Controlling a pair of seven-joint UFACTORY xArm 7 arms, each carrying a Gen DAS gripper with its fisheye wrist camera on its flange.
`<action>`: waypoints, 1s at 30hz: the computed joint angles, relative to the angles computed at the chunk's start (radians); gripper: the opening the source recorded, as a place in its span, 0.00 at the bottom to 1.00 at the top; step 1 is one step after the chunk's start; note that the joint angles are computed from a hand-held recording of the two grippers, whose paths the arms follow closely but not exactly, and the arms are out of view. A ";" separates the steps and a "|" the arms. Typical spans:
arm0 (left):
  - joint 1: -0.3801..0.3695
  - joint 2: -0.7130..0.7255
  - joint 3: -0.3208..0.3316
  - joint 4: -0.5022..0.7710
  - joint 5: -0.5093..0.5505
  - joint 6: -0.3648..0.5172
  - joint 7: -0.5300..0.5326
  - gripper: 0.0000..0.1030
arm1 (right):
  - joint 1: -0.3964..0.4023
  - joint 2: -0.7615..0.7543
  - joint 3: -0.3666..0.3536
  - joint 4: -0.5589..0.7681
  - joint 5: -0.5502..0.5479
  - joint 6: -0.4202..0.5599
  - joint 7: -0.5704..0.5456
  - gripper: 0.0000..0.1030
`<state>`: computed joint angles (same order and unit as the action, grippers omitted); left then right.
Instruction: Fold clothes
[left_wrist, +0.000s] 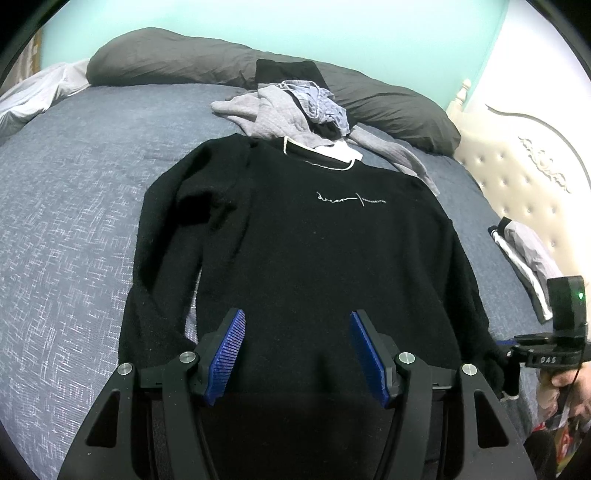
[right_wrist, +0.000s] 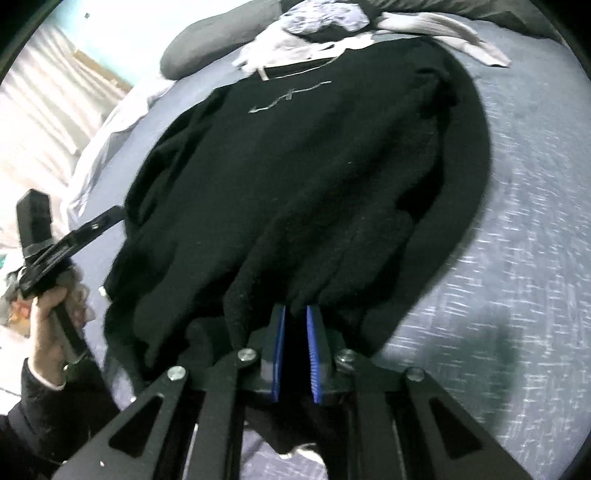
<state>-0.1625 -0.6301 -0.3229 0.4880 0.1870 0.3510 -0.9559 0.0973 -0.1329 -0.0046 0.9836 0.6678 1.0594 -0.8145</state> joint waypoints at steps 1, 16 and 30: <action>-0.001 -0.001 0.002 -0.001 -0.001 0.000 0.001 0.61 | 0.003 0.004 0.003 0.005 0.010 0.000 0.006 0.11; -0.003 -0.005 0.006 -0.009 -0.008 -0.001 0.004 0.61 | -0.076 0.196 0.018 0.135 -0.034 -0.146 0.327 0.25; 0.001 0.014 0.005 -0.004 -0.004 -0.007 0.002 0.61 | -0.055 0.222 0.074 0.137 0.024 -0.253 0.255 0.02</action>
<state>-0.1610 -0.6157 -0.3183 0.4836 0.1833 0.3444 -0.9535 0.0422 0.0888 0.0689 1.1203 0.6922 0.8065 -0.5591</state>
